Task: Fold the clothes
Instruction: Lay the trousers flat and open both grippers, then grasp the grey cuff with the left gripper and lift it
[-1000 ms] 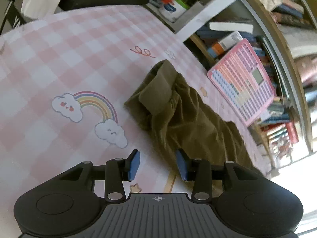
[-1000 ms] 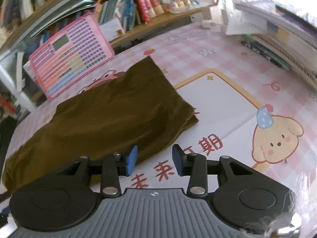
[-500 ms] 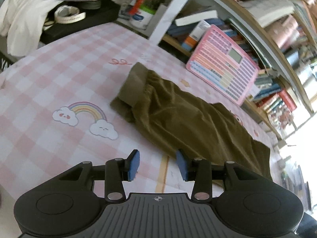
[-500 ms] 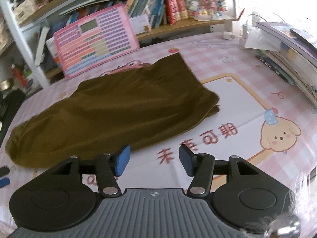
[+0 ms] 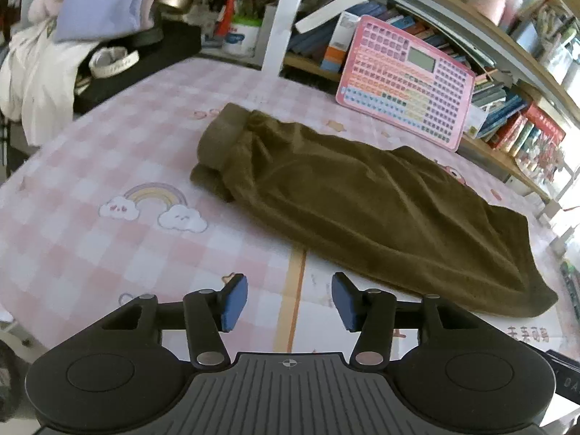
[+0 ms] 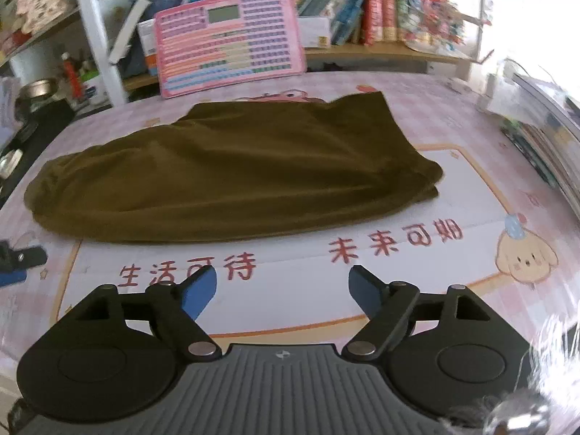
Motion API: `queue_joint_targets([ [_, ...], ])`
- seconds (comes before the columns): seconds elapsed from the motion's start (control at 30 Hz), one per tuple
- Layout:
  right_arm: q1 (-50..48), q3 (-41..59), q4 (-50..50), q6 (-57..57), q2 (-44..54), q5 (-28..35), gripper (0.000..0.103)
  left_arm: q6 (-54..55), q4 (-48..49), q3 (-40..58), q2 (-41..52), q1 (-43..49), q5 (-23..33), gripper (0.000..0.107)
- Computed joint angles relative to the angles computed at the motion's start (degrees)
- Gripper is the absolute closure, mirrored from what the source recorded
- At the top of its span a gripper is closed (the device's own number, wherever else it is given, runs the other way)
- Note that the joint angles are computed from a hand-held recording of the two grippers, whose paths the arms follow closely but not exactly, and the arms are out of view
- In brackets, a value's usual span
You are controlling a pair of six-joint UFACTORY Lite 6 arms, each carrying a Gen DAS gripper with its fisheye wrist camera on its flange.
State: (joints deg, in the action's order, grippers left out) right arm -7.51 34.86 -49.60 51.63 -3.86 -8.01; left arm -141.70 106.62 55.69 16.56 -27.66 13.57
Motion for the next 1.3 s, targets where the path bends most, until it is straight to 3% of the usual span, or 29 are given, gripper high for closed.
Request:
queue_joint_targets([
  [0.27,-6.36,8.20,-23.05,14.21,9.17,-7.57,0.021,18.78,-22.73,9.12,5.76,-6.50,8.02,0.039],
  [0.53,-15.82,23.07,-43.08,23.81,21.25,-16.72,0.020,33.63,-41.93,28.55,18.96,-15.01,21.10,0.020],
  [0.67,-19.51,30.78,-50.67,26.71,27.71,-21.29,0.019,39.72,-50.41,41.13,27.69,-18.18,28.19,0.019],
  [0.87,-22.99,40.05,-58.47,29.98,35.39,-25.89,0.019,43.28,-57.66,52.71,35.38,-20.57,34.06,0.019],
  [1.13,-21.91,45.09,-62.06,31.77,39.48,-27.59,0.019,41.99,-60.06,53.78,36.24,-19.67,35.17,0.019],
  [1.3,-19.41,46.48,-61.26,32.61,40.09,-26.15,0.019,39.09,-57.40,48.95,33.29,-16.55,29.65,0.019],
])
